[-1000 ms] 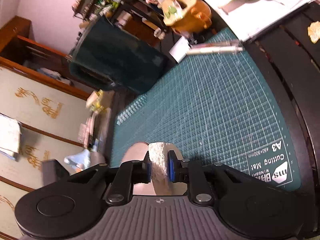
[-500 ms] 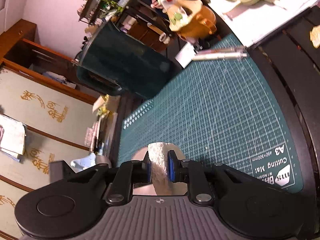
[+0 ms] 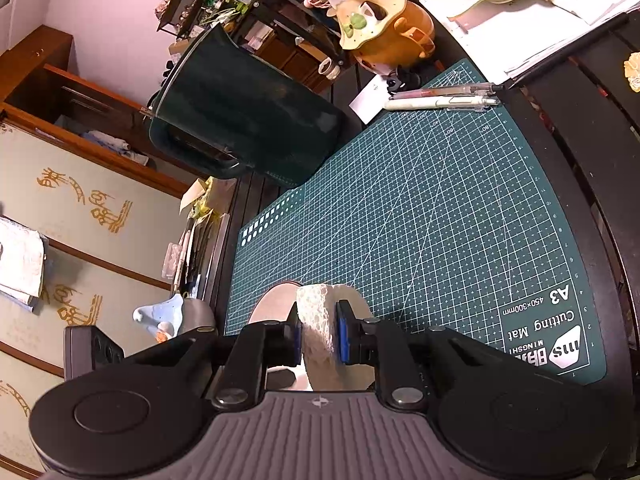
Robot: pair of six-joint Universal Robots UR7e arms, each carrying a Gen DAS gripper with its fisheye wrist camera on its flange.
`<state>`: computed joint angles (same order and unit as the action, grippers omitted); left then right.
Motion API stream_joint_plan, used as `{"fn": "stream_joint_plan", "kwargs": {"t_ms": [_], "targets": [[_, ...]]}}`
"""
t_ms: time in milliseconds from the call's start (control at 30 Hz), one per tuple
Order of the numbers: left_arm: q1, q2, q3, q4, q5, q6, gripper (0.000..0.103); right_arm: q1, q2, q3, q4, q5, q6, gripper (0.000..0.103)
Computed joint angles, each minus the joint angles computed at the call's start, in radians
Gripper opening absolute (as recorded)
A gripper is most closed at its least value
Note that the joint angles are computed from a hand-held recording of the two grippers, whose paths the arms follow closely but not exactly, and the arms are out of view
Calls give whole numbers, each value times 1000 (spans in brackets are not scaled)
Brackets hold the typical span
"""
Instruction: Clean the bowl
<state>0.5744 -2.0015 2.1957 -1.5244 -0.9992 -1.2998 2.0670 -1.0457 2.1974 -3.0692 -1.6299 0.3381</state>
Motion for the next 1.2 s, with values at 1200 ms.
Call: {"fn": "stream_joint_plan", "kwargs": {"t_ms": [1200], "targets": [[111,-39,111,-299,64,150,14,6,9,3,-40,-35,5,17]]}}
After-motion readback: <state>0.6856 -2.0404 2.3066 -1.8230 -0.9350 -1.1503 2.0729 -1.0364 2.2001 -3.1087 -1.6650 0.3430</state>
